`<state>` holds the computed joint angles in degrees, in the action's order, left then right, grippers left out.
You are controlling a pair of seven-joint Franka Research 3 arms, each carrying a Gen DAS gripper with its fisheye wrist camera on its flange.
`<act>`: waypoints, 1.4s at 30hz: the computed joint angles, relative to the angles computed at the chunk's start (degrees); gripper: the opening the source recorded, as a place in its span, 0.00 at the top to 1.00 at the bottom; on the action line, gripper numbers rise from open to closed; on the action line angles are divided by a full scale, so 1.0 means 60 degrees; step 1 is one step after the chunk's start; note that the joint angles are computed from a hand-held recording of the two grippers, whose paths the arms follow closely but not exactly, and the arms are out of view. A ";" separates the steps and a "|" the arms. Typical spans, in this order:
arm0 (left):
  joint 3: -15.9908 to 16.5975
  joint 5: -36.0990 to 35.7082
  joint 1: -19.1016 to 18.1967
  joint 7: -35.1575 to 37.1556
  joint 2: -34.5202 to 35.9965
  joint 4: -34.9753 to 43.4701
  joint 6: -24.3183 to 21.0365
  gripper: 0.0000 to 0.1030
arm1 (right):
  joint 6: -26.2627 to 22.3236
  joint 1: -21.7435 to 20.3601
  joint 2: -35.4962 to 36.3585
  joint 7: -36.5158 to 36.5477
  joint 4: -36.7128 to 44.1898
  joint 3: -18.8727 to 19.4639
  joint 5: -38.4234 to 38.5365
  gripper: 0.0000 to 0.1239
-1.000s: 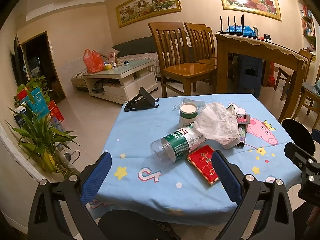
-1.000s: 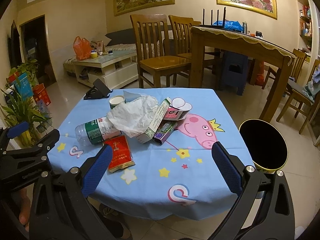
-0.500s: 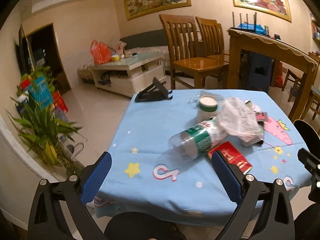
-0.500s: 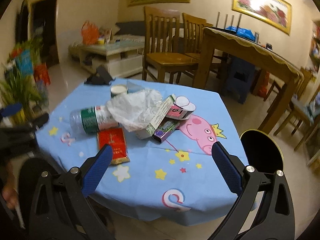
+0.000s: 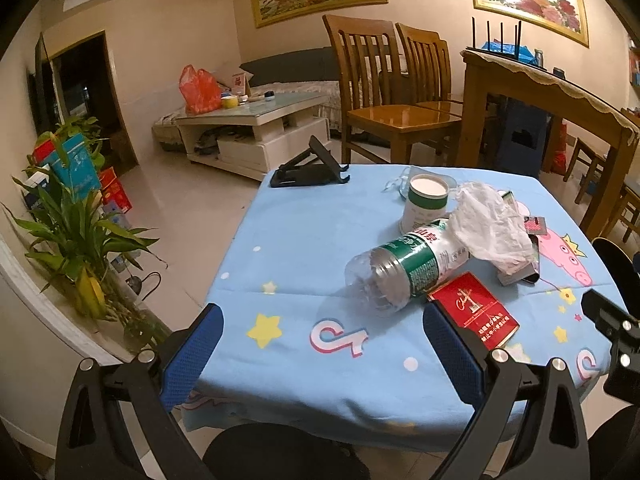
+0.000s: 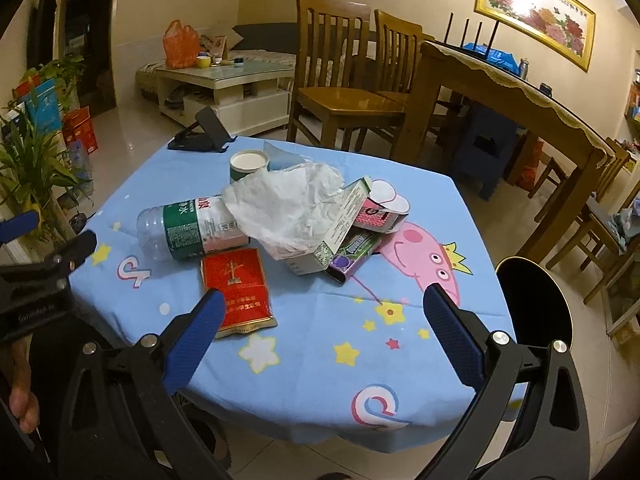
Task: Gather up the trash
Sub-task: 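Move the right tool toward the clear water bottle on the table, then grasp the clear water bottle with the right tool and lift it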
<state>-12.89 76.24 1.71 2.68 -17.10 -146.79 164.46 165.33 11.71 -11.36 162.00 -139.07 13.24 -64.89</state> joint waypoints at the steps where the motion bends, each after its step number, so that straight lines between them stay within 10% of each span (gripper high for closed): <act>1: -0.0009 -0.0014 -0.0013 0.0010 0.0005 0.0008 -0.0011 0.06 | -0.0024 -0.0001 0.0007 0.0002 0.0015 -0.0006 0.0024 0.21; 21: 0.0131 0.0010 0.0103 0.0173 0.0052 0.0045 0.0032 0.06 | -0.0288 0.0019 0.0126 -0.0189 0.0414 0.0076 -0.1193 0.21; 27: 0.0340 0.0246 0.0424 -0.0098 0.0125 -0.0005 0.0255 0.06 | -0.0137 0.0674 0.0877 -0.2277 0.1124 -0.0253 -0.1506 0.21; 37: 0.0509 0.0609 0.0598 -0.0300 0.0339 0.0040 0.0400 0.06 | -0.0758 0.1768 0.1834 -0.2468 0.2021 -0.0593 -0.1915 0.21; 42: 0.0652 0.0709 0.0687 -0.0417 0.0453 0.0094 0.0516 0.06 | -0.1023 0.2128 0.2608 -0.5130 0.2848 -0.0769 -0.1073 0.21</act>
